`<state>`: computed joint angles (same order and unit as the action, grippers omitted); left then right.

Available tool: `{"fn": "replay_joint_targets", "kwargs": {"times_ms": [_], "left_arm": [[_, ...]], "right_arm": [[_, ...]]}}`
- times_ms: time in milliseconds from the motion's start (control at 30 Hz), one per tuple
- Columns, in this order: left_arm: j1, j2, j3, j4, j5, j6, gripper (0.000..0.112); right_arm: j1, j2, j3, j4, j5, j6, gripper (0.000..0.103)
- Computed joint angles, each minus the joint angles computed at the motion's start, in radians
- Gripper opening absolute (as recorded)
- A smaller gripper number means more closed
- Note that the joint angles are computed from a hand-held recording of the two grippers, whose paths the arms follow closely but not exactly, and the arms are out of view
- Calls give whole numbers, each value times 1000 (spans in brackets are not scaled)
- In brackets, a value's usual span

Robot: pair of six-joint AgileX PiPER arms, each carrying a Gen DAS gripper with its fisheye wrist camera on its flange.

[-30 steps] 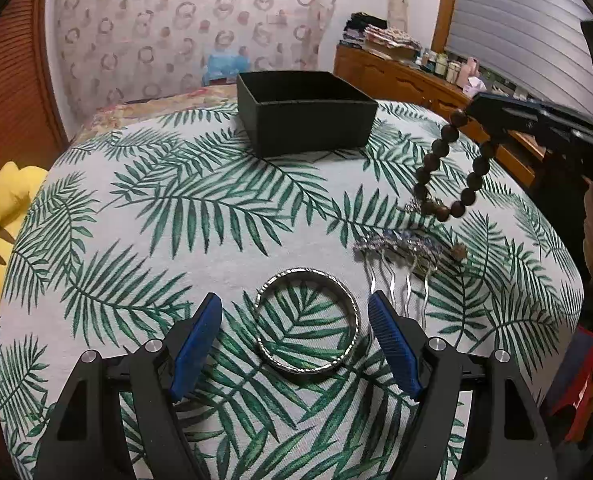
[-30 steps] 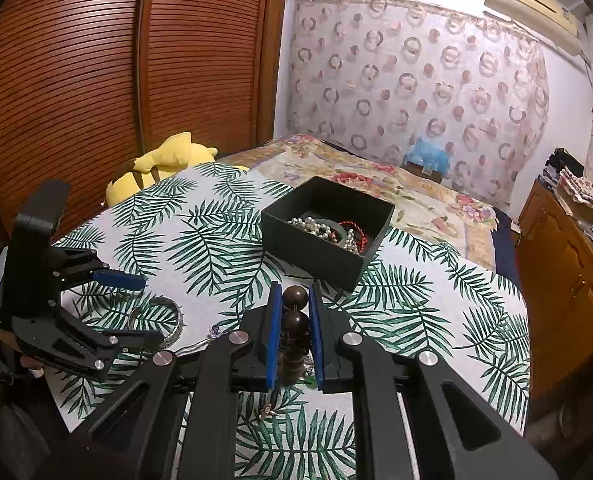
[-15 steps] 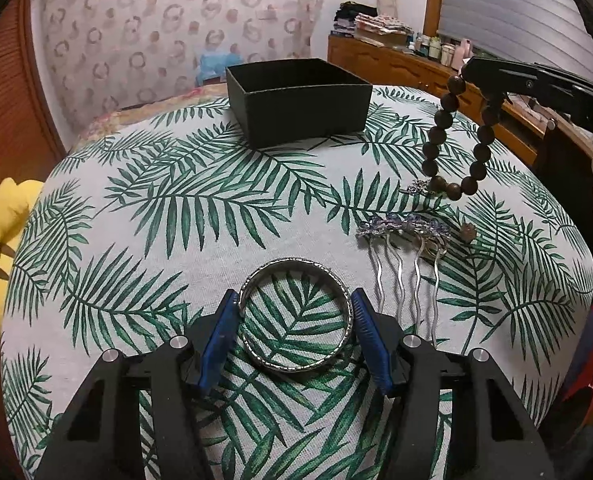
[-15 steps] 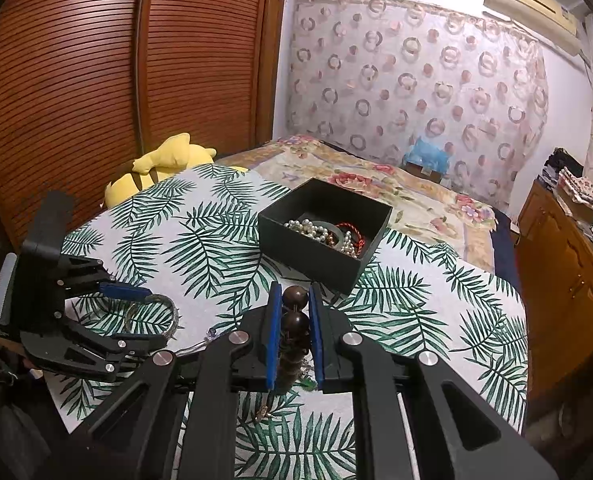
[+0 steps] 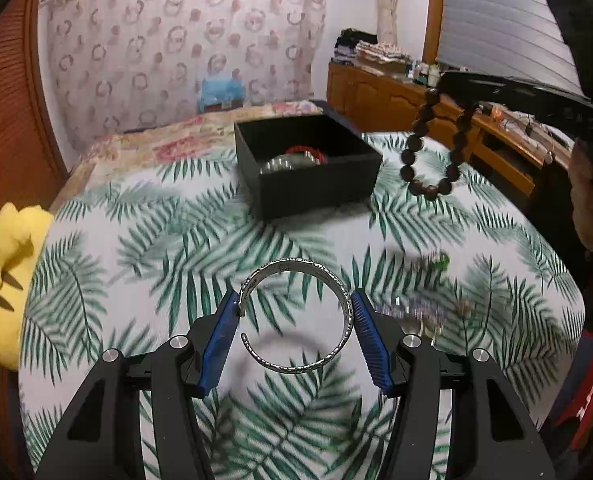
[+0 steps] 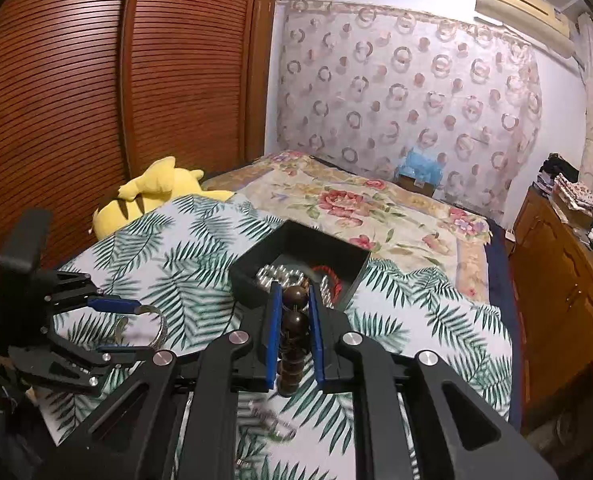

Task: Organize jewelry
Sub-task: 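Lower the bead bracelet into the box with the right gripper while the left gripper carries the silver bangle in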

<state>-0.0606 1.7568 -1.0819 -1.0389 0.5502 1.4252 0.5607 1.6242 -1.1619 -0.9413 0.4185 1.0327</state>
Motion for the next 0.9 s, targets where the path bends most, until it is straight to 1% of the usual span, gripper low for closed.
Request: {"fn": "replay_joint_targets", "kwargs": {"times_ms": [133, 267, 400, 467, 600, 700, 833, 900], "left_arm": [[-17, 18, -67, 33, 1, -59, 55], [-32, 38, -127, 50, -7, -84, 55], [-30, 69, -206, 62, 21, -126, 55], [-32, 83, -243, 71, 24, -149, 55], [-38, 116, -318, 113, 26, -214, 55], [-45, 149, -376, 153, 36, -267, 55], [-65, 183, -432, 214, 33, -330, 55], [-78, 203, -463, 245, 30, -364, 55]], "right_arm": [[-44, 51, -99, 107, -1, -118, 15], [-86, 107, -195, 223, -13, -234, 15], [-107, 163, -265, 271, -22, -278, 15], [-120, 196, -305, 309, -26, -301, 15], [-156, 266, -393, 476, -26, -431, 15], [-183, 332, -473, 617, -3, -548, 15], [-205, 387, -540, 717, 27, -617, 15], [-214, 389, -533, 746, 16, -629, 15]]}}
